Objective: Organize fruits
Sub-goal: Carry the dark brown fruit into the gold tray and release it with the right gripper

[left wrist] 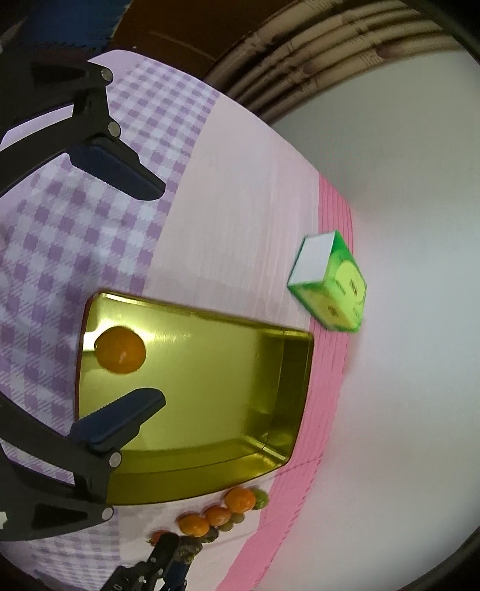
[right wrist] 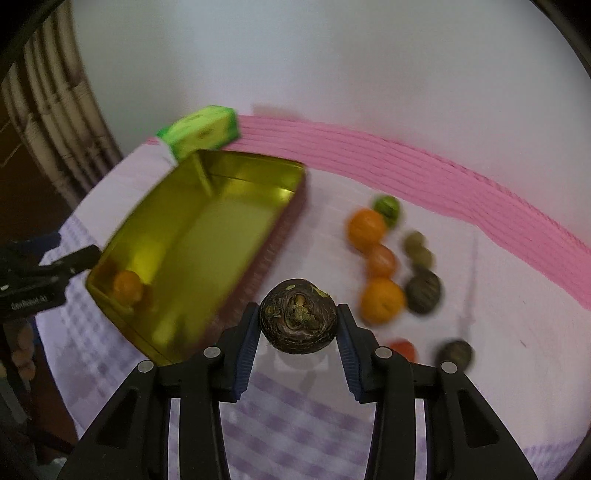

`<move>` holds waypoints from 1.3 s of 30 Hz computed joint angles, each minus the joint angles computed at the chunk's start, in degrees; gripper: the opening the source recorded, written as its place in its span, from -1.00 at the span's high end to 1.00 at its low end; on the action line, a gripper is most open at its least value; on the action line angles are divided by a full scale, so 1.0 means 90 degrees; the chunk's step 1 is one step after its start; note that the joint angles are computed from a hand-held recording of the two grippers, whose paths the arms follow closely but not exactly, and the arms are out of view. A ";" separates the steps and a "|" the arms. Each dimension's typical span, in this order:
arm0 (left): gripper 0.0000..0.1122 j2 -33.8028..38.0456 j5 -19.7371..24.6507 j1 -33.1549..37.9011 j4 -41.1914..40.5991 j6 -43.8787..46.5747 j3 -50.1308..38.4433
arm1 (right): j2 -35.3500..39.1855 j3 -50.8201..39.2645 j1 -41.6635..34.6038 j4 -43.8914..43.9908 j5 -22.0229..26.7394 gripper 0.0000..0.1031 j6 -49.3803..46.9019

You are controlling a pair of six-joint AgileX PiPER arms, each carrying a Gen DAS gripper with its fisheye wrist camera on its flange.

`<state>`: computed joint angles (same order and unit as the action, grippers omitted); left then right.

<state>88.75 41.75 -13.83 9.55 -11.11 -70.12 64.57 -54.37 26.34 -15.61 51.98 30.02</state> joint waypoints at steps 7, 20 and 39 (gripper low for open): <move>-0.81 0.0122 0.0042 0.0361 -0.0192 0.0103 -0.0155 | 0.1062 -0.0693 0.0713 -0.0135 -0.0173 0.19 0.0167; -0.82 0.0306 0.0219 0.0639 -0.0361 0.0255 -0.0376 | 0.2296 -0.1296 0.1012 -0.0223 -0.0097 0.18 -0.0041; -0.82 0.0419 0.0366 0.0714 -0.0406 0.0278 -0.0479 | 0.2727 -0.1448 0.1084 -0.0366 -0.0066 0.16 0.0106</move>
